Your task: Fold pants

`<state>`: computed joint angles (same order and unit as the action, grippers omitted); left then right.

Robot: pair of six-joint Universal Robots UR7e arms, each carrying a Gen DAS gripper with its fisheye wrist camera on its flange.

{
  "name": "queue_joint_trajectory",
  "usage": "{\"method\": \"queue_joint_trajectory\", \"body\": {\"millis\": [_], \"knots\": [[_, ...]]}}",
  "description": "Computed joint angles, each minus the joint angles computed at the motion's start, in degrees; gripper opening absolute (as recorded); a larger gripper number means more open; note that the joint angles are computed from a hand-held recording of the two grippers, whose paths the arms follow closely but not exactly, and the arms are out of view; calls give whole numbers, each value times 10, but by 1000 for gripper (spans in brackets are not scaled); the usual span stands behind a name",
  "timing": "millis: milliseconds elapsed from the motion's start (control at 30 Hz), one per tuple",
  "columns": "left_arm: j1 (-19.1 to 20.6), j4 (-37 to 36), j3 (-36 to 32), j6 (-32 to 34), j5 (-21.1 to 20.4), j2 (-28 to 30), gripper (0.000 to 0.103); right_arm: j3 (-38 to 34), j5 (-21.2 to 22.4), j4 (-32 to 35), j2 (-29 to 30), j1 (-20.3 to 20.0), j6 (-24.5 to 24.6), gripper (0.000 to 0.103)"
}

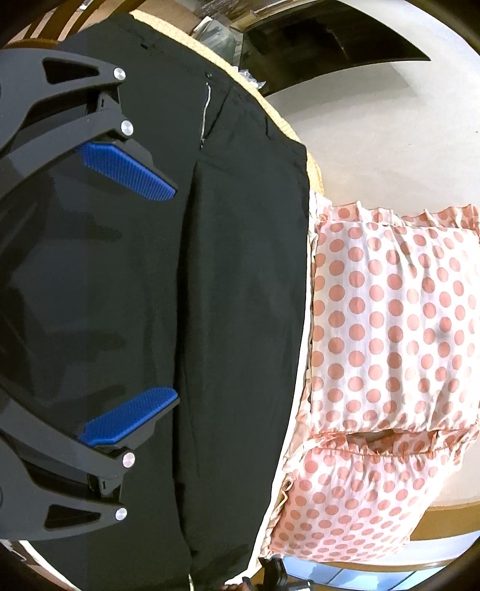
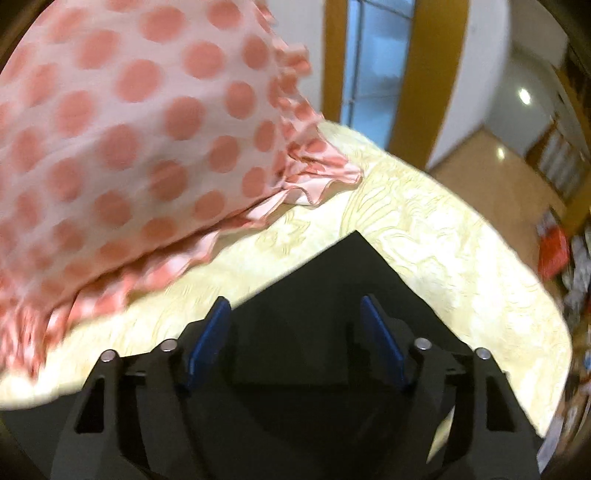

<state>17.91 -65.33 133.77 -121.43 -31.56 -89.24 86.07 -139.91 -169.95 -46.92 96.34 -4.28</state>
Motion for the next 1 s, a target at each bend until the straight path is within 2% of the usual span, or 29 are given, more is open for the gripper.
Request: {"method": "queue_joint_trajectory", "body": {"millis": [133, 167, 233, 300, 367, 400, 500, 600, 667, 733, 867, 1000], "knots": [[18, -33, 11, 29, 6, -10, 101, -68, -38, 71, 43, -9, 68, 62], [23, -47, 15, 40, 7, -14, 101, -75, -47, 76, 49, -10, 71, 62], [29, -77, 24, 65, 6, -24, 101, -79, -63, 49, 59, -11, 45, 62], [28, -85, 28, 70, 7, -29, 101, -63, -57, 19, 54, -14, 30, 59], [28, -95, 33, 78, 8, -34, 101, -31, -36, -11, 35, -20, 36, 46], [28, -97, 33, 80, 8, -35, 101, -23, -30, -21, 29, -24, 35, 31], [26, -103, 36, 84, 9, -37, 101, 28, 49, -53, -12, -42, 43, 18], [26, -107, 37, 88, 8, -38, 101, 75, 159, -59, -58, -67, 73, 5], [25, -104, 36, 84, 8, -37, 101, 116, 225, -100, -90, -81, 70, 4], [22, -103, 38, 78, 9, -39, 101, 164, 276, -153, -122, -86, 46, 4], [24, -107, 40, 80, 9, -43, 101, 242, 359, -213, -182, -97, 17, 4], [21, -96, 38, 66, 8, -41, 101, 350, 445, -266, -261, -115, -1, 4]]}}
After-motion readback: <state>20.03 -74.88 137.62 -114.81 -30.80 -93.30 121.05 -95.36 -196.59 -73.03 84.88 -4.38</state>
